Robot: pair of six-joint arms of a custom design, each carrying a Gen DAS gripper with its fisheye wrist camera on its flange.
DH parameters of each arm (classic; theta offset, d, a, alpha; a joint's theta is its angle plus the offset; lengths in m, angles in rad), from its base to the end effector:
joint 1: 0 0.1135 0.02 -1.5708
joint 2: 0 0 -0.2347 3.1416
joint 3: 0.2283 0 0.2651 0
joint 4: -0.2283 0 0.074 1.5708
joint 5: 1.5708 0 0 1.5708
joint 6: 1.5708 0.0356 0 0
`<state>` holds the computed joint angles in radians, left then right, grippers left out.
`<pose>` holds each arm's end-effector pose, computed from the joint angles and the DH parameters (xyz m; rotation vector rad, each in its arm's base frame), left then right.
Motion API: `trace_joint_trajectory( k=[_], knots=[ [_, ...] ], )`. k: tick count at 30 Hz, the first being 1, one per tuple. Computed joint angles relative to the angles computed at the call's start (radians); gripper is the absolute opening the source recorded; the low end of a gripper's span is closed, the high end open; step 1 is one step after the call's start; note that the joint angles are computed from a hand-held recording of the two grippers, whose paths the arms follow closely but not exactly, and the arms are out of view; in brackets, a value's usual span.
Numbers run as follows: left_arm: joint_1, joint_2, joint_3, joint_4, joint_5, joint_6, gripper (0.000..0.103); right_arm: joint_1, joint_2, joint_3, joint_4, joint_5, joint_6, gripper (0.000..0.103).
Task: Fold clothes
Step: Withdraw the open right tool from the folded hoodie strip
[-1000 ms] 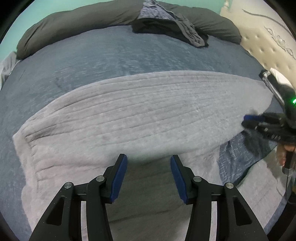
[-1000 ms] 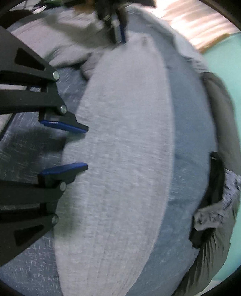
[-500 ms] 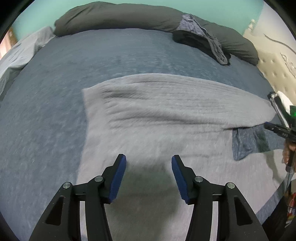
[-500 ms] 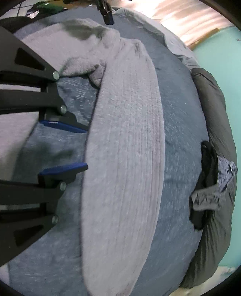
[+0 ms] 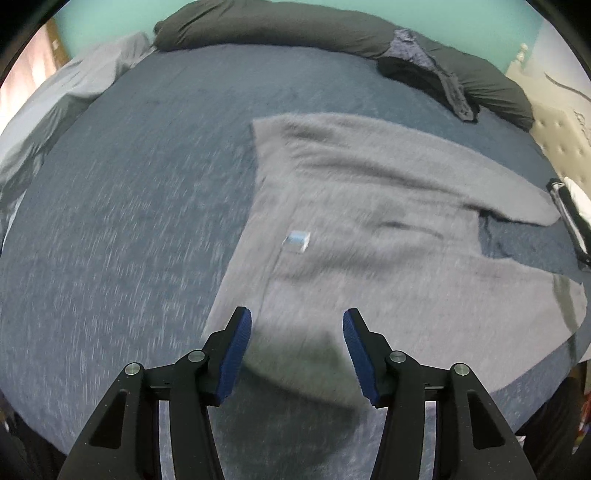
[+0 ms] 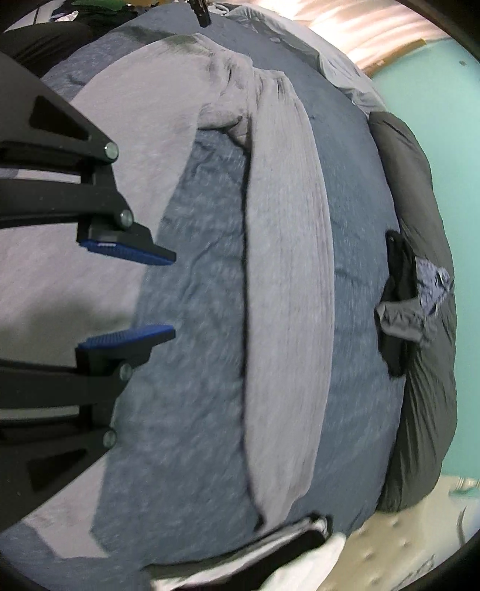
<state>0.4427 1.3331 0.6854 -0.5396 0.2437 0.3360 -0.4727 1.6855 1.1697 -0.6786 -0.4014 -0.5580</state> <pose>0.2273 0.0983 0.1330 -0.0797 2.6941 -0.1067 0.3093 -0.1426 0.1722 -0.2125 2.6061 0.2173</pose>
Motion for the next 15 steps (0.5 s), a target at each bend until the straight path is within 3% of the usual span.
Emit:
trace_joint_trajectory(
  k=[7,15],
  knots=[
    [0.131,0.019,-0.065,0.009,0.038,0.056,0.056,-0.186,-0.029,-0.035,-0.048,-0.035,-0.134,0.033],
    [0.157,0.061,-0.108,0.055,0.07,0.052,0.056,-0.377,0.016,-0.044,-0.074,-0.054,-0.269,0.033]
  ],
)
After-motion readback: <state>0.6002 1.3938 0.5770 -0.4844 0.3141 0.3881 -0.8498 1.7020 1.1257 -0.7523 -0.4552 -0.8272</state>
